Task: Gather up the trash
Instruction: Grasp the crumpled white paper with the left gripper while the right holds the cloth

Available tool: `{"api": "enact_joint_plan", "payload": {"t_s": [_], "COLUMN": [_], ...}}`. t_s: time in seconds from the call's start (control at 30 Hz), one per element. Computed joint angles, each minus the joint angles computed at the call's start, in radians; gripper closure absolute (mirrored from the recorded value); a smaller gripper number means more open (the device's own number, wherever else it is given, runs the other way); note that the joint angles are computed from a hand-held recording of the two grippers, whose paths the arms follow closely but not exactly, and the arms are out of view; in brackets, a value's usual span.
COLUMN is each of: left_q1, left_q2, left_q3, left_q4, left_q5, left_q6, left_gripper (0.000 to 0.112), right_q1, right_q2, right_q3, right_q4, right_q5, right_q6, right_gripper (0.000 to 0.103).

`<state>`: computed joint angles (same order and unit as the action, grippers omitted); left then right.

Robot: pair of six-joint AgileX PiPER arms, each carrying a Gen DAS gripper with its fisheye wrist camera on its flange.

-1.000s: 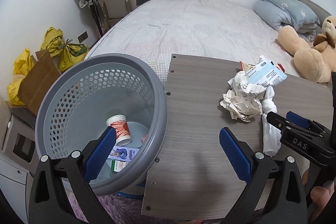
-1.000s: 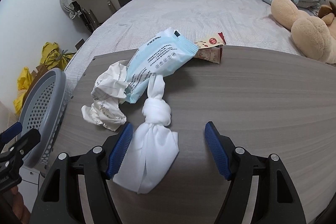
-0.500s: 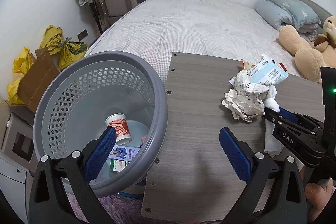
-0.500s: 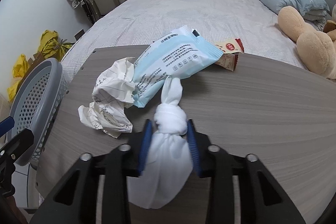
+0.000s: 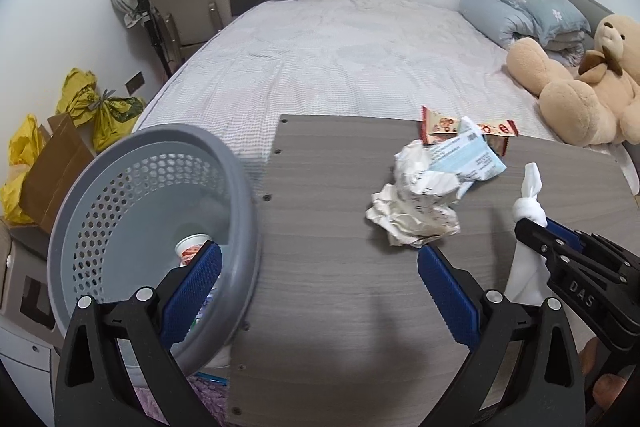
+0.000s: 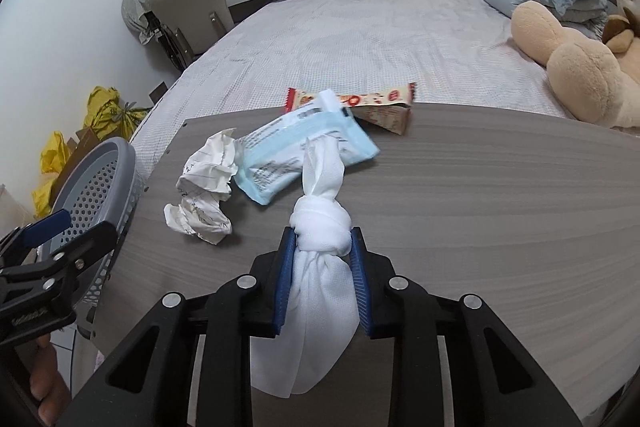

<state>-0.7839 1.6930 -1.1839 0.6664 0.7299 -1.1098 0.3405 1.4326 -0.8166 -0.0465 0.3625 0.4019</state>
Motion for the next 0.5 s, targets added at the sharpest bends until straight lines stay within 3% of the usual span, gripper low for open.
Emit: {"api": "enact_joint_plan", "payload": {"t_s": [0.5], "left_q1": [-0.035], "left_q2": [0.225], "left_q3": [-0.263], "left_q4": [-0.080], "left_q5": [0.019], "left_q6": [0.107], "left_gripper": [0.016], "right_q1": [-0.226], "right_q2": [-0.144], "right_q3": [0.135], "right_q4": [0.458], "right_q5": [-0.008], "right_q6": [-0.500], "right_gripper": [0.076]}}
